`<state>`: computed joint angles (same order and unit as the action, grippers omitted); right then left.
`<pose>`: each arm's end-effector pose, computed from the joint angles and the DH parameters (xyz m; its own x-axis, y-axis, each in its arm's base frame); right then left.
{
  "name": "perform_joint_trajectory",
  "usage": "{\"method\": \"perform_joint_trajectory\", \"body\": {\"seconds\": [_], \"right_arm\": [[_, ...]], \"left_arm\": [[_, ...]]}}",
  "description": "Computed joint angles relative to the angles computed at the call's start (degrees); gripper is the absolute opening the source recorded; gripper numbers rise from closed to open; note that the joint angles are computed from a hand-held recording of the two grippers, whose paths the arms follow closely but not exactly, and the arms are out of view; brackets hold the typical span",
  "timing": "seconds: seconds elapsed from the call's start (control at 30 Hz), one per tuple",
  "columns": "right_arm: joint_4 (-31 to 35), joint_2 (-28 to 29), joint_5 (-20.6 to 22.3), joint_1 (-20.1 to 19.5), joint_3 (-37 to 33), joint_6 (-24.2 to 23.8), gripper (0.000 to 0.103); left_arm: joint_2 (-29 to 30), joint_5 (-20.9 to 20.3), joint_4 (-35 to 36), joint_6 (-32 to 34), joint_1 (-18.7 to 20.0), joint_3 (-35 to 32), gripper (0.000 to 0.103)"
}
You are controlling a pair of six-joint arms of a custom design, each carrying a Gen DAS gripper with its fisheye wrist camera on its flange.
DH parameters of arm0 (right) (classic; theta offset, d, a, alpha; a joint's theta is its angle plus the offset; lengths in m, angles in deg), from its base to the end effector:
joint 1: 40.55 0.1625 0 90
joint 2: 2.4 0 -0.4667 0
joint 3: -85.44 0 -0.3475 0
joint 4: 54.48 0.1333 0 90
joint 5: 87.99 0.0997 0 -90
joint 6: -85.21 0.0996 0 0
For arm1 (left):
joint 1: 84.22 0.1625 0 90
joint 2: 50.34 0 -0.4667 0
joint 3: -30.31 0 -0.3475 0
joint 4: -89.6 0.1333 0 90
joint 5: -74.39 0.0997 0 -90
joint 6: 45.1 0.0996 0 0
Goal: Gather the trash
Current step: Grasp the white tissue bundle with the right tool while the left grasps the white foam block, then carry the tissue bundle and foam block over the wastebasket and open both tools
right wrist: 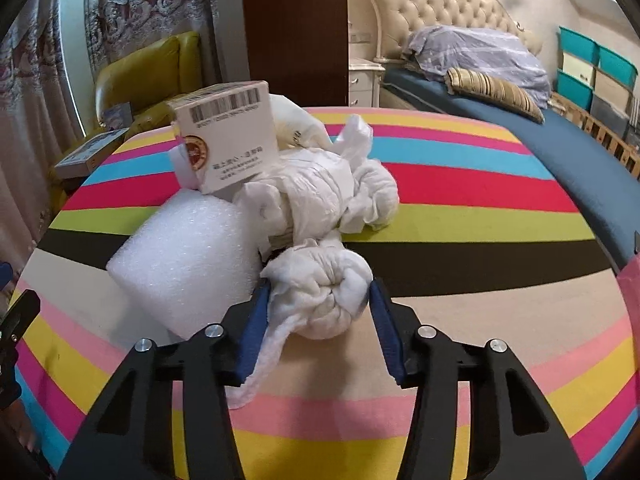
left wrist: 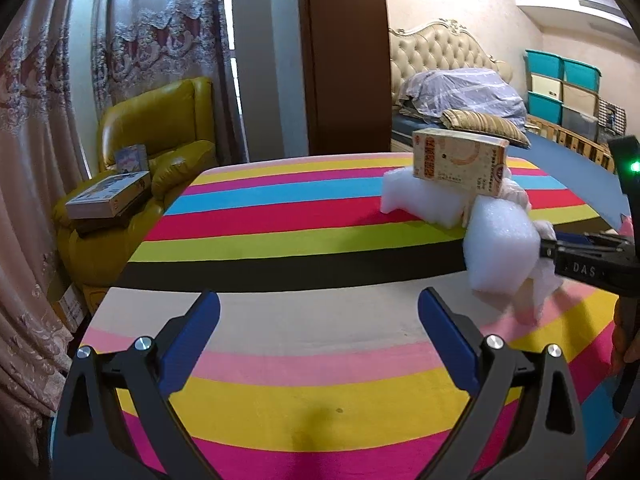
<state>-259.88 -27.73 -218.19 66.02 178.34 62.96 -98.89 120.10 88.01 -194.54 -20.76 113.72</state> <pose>0.2594 -0.6299 0.0638 -0.7313 -0.0209 0.6817 -0.5061 0.6867 -0.5219 -0.0862 -0.6265 0.1912 -0.6514 0.0752 -0.7550 0.6693 0.5256 -0.5252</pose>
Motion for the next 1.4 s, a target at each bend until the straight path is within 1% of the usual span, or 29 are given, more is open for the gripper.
{"method": "perform_joint_trajectory", "body": {"seconds": [0.07, 0.1, 0.17, 0.2, 0.23, 0.27, 0.33, 0.37, 0.4, 0.43, 0.47, 0.53, 0.6, 0.63, 0.67, 0.7, 0.73, 0.83, 0.9, 0.93, 0.97, 1.0, 1.03, 1.07, 1.1, 1.2, 1.27, 1.33, 1.4], "right_arm": [[-7.2, 0.3, 1.6, 0.3, 1.7, -2.6, 0.034], [-9.9, 0.2, 2.4, 0.3, 2.6, -3.0, 0.034], [-12.6, -0.5, 3.7, -0.1, 4.0, -2.5, 0.034], [-14.0, -0.7, 3.4, -0.1, 4.5, -3.2, 0.034], [-16.2, -0.8, 2.6, -0.1, 5.1, -4.8, 0.034], [-18.3, -1.3, 1.9, -0.1, 5.9, -6.2, 0.034], [-20.0, -2.7, 0.7, -0.6, 7.3, -7.1, 0.034], [-21.8, -3.4, -0.3, -0.9, 8.0, -8.2, 0.034], [-23.2, -3.9, -1.0, -1.2, 8.8, -9.2, 0.034], [-24.8, -4.7, -2.1, -1.5, 9.6, -10.6, 0.034], [-25.7, -5.2, -2.6, -1.8, 10.0, -11.4, 0.034], [-27.5, -6.1, -4.1, -2.4, 11.0, -13.0, 0.034], [-29.0, -6.9, -3.9, -3.4, 12.4, -13.1, 0.034], [-29.0, -7.1, -3.6, -3.9, 12.6, -12.8, 0.034], [-28.7, -7.2, -3.4, -4.5, 13.0, -12.1, 0.034], [-26.9, -7.9, -3.0, -4.9, 13.3, -10.2, 0.034], [-26.6, -8.2, -2.5, -5.1, 13.5, -9.4, 0.034], [-24.8, -9.3, -1.2, -6.0, 14.1, -6.3, 0.034], [-24.5, -9.3, -1.1, -6.2, 14.0, -5.7, 0.034], [-25.3, -9.0, -1.1, -6.0, 14.0, -6.2, 0.034], [-26.5, -8.6, -1.1, -5.8, 13.9, -7.3, 0.034], [-27.2, -8.3, -1.1, -5.6, 13.8, -8.3, 0.034], [-27.7, -8.1, -1.1, -5.4, 13.8, -8.9, 0.034], [-28.3, -7.9, -1.0, -5.3, 13.8, -9.7, 0.034], [-28.6, -7.8, -0.7, -5.3, 13.8, -10.3, 0.034], [-28.7, -8.0, -0.1, -5.5, 14.2, -9.9, 0.034], [-28.9, -8.2, 0.2, -5.6, 14.6, -9.4, 0.034], [-29.0, -8.3, 0.5, -5.7, 14.8, -9.1, 0.034], [-29.5, -8.2, 0.6, -5.6, 14.9, -9.6, 0.034]], "left_arm": [[0.3, -1.4, -1.2, 1.5, -0.5, 0.3, 0.096], [0.5, -2.2, -2.3, 2.6, -0.8, 0.7, 0.096], [0.6, -3.9, -5.7, 6.1, -1.6, 2.1, 0.096], [0.5, -4.4, -7.3, 7.7, -1.8, 2.7, 0.096], [0.6, -4.8, -8.8, 9.3, -2.1, 3.3, 0.096], [0.7, -4.8, -8.8, 9.8, -2.2, 3.2, 0.096], [1.3, -4.6, -6.9, 9.7, -2.1, 2.2, 0.096], [1.4, -4.7, -6.9, 10.1, -2.2, 2.1, 0.096], [1.4, -3.9, -7.0, 10.4, -2.3, 2.3, 0.096], [1.1, -1.9, -6.5, 9.8, -2.3, 2.6, 0.096], [1.2, 0.2, -4.5, 7.8, -2.4, 2.0, 0.097], [3.0, 3.3, 3.9, 1.7, -2.7, -2.3, 0.098], [5.7, 6.0, 10.5, -2.9, -3.1, -6.8, 0.098], [6.9, 6.7, 12.5, -3.9, -3.3, -8.6, 0.098], [8.5, 6.6, 13.8, -4.0, -3.7, -10.5, 0.098], [9.9, 5.7, 13.9, -3.3, -4.1, -11.8, 0.098], [11.1, 4.9, 14.0, -2.7, -4.5, -13.1, 0.098], [14.0, 4.4, 16.2, -3.1, -4.8, -17.2, 0.097], [15.2, 3.7, 15.9, -2.6, -4.8, -18.6, 0.094], [15.9, 2.6, 15.4, -2.2, -4.9, -19.2, 0.091], [16.4, 2.0, 15.2, -2.2, -4.7, -19.5, 0.086], [17.0, 1.8, 15.6, -2.5, -4.5, -20.2, 0.084], [17.8, 1.8, 17.0, -2.7, -4.0, -22.0, 0.082], [19.4, 1.7, 20.8, -3.9, -3.7, -25.2, 0.078], [20.0, 2.3, 22.6, -4.5, -3.4, -26.6, 0.076], [20.1, 3.0, 22.9, -4.2, -3.3, -26.9, 0.07], [20.6, 3.2, 23.7, -3.6, -3.4, -27.4, 0.06], [20.7, 3.2, 23.7, -2.5, -3.6, -27.1, 0.053], [20.6, 2.4, 22.2, -1.2, -4.0, -26.1, 0.052]]}}
